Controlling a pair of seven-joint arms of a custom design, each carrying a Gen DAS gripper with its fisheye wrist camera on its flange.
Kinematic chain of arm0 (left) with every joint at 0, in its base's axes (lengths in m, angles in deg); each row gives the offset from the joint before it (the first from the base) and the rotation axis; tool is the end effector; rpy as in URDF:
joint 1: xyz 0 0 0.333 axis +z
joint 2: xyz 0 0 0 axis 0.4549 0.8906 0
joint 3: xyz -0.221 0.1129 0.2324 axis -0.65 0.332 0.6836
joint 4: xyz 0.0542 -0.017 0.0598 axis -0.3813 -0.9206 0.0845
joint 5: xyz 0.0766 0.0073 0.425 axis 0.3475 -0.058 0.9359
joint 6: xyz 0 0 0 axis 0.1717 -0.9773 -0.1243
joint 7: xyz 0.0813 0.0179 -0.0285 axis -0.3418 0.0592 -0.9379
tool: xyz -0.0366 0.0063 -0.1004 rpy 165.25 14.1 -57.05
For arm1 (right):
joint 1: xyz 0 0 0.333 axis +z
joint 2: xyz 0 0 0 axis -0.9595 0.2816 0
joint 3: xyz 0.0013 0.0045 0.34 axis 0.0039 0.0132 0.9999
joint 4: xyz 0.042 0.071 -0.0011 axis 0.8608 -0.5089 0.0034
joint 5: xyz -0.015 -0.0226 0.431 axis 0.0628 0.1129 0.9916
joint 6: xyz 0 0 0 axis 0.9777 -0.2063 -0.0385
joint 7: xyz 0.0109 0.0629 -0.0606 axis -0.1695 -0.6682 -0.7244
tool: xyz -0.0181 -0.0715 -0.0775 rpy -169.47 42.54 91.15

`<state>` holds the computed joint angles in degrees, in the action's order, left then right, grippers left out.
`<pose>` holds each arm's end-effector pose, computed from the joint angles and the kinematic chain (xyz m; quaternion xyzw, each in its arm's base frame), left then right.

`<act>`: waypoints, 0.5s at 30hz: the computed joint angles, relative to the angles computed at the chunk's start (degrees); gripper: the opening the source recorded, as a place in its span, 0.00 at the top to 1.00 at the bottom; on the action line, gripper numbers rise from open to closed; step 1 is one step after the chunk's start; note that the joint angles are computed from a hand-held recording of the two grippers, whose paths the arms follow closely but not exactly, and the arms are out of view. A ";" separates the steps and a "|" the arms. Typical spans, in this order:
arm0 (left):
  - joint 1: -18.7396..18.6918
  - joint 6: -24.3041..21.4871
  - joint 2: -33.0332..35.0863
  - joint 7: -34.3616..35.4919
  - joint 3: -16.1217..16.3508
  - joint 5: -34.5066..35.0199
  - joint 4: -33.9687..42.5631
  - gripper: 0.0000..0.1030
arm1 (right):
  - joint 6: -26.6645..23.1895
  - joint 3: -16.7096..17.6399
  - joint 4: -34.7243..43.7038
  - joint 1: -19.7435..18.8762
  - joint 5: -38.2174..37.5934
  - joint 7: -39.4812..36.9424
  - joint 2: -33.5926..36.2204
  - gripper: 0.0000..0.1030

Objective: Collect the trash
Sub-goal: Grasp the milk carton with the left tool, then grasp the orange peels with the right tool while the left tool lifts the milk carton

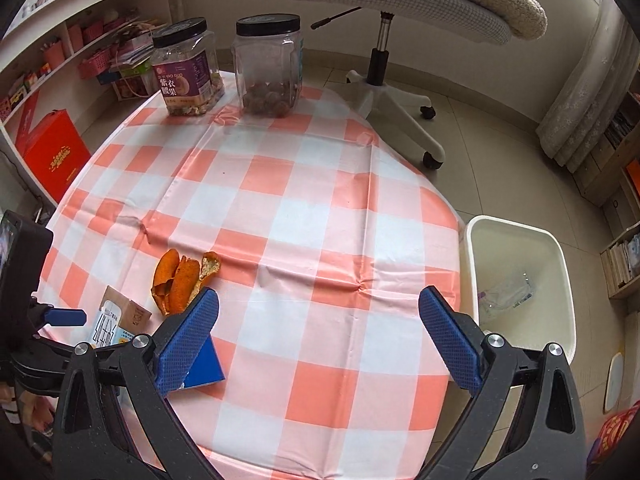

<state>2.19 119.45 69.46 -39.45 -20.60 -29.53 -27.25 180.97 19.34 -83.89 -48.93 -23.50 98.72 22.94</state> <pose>0.5725 -0.4301 0.4043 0.8339 -0.5507 0.0333 0.0108 0.6663 0.3706 0.4650 -0.8410 0.4733 -0.1432 0.2196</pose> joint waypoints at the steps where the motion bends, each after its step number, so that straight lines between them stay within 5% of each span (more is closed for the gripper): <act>1: 0.37 1.05 -0.44 0.49 -0.28 -0.86 -0.99 0.19 | -0.95 0.29 0.75 -0.09 0.59 -0.09 0.64 0.07; 4: 0.90 4.45 -1.91 2.66 -0.93 -2.19 -3.40 0.44 | -3.99 1.13 3.48 -0.35 2.88 -0.30 2.76 0.07; 11: -0.96 4.62 -6.52 -1.65 0.34 4.62 -6.05 0.44 | -9.17 2.59 9.24 0.23 7.28 -1.62 7.43 0.08; 15: -0.92 2.44 -8.46 -5.34 0.66 8.55 -6.95 0.44 | -11.08 3.26 11.37 1.19 8.44 -2.99 9.53 0.22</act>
